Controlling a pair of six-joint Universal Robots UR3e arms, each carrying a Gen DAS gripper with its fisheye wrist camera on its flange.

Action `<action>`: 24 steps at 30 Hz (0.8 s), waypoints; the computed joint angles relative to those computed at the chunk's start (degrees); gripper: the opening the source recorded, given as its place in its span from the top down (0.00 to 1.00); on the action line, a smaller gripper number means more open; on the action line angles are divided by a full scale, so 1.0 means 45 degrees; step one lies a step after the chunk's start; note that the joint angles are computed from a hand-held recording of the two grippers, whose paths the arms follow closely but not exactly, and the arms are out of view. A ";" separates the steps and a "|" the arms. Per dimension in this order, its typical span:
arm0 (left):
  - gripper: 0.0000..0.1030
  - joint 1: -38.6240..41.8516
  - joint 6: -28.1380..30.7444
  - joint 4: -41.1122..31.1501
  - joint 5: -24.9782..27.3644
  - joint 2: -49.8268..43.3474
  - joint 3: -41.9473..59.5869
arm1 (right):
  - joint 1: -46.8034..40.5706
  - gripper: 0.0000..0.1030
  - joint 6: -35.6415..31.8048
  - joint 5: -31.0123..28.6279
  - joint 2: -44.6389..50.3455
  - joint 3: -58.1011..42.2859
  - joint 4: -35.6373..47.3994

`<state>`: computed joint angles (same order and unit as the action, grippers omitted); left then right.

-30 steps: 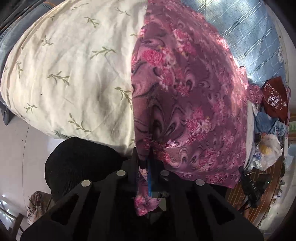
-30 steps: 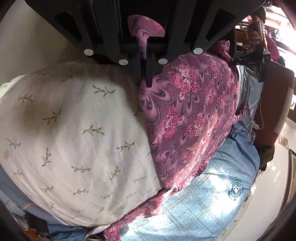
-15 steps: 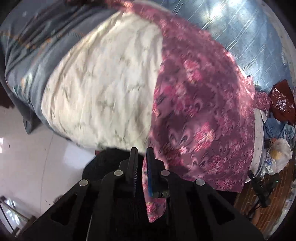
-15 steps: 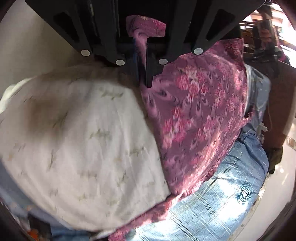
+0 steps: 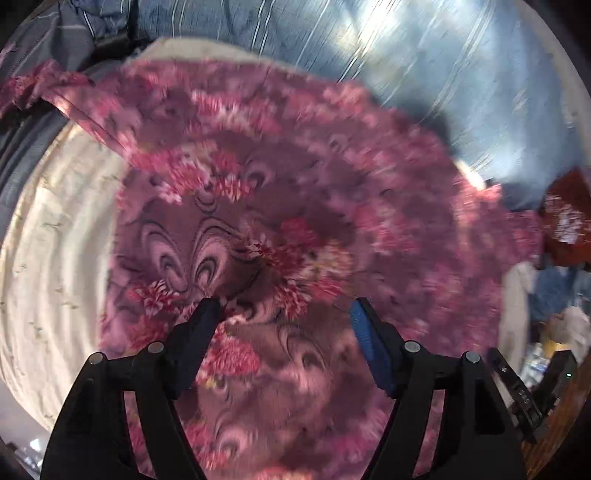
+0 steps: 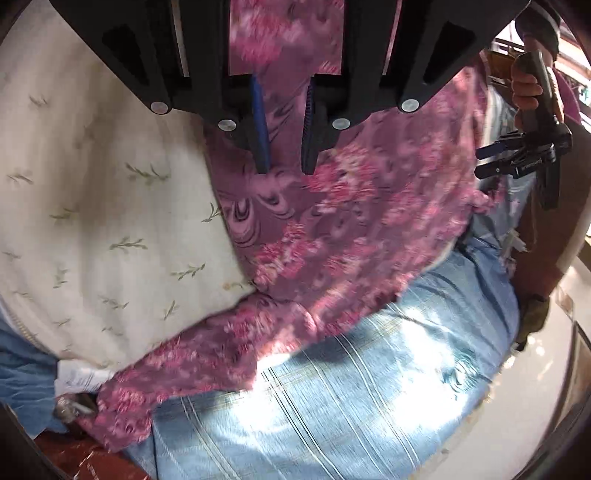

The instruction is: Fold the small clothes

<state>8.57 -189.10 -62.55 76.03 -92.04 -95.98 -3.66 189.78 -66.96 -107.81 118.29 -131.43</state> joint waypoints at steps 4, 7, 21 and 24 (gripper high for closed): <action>0.24 -0.1913 0.0116 0.2170 0.2171 -0.0495 0.0187 | -0.1634 0.84 -0.0978 0.1193 0.0114 -0.0976 0.0594; 0.23 -0.2720 0.0056 0.3667 0.2964 -0.1291 0.0921 | -0.3586 0.74 -0.0880 0.1122 0.1167 -0.2566 0.0258; 0.15 -0.3368 -0.1251 0.5904 0.4515 -0.4599 0.2416 | -0.5998 0.62 0.3106 -0.0951 0.9228 -1.1128 -0.1169; 0.14 -0.3286 -0.1206 0.5936 0.4404 -0.4583 0.2380 | -0.5951 0.56 0.3458 -0.1092 0.9893 -1.1552 -0.1211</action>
<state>-6.21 -194.52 -35.84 95.85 -112.67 -85.27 -30.44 205.33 -71.87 -63.30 66.31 -136.88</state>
